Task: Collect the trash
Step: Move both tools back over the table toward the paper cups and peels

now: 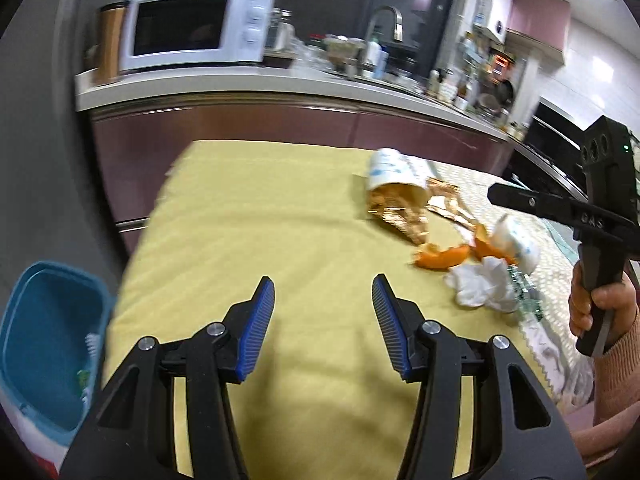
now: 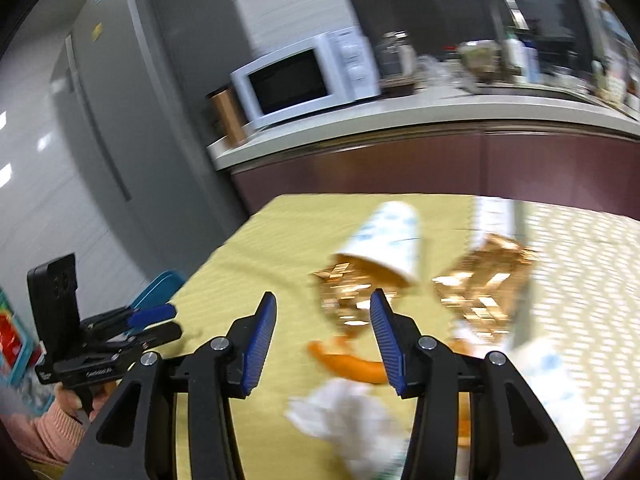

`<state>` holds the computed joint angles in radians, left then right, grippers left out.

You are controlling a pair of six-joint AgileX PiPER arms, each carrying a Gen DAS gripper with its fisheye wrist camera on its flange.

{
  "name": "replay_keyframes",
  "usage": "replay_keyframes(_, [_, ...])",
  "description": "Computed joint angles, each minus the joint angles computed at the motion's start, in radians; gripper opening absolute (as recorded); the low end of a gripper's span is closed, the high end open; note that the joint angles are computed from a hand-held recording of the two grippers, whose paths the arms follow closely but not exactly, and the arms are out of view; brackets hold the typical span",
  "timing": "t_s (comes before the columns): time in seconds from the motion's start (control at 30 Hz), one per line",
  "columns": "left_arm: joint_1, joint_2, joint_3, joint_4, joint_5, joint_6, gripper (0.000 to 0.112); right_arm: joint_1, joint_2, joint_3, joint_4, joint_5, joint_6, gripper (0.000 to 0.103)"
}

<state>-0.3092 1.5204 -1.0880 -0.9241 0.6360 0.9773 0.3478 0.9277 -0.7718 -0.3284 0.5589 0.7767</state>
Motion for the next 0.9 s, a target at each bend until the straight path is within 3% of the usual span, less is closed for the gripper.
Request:
replay_keyframes(0.3, [-0.193,0.158,-0.188,0.111,0.005,-0.171,0.053,-0.401,-0.113,0.052,0.403,0.059,-0.522,0.047])
replay_keyframes(0.53, [-0.259,0.301,-0.377,0.220,0.041,-0.352,0.054,-0.634,-0.030,0.035,0.733,0.094,-0.918,0.047])
replay_keyframes(0.73, [-0.272,0.432,-0.574,0.304,0.129,-0.500,0.058,-0.756,0.081,-0.016,0.860,0.133,-1.076,0.047])
replay_keyframes(0.9, [-0.282,0.548,-0.740,0.334,0.223,-0.587,0.060,-0.740,0.039,0.003,0.892,0.164,-1.123,0.047])
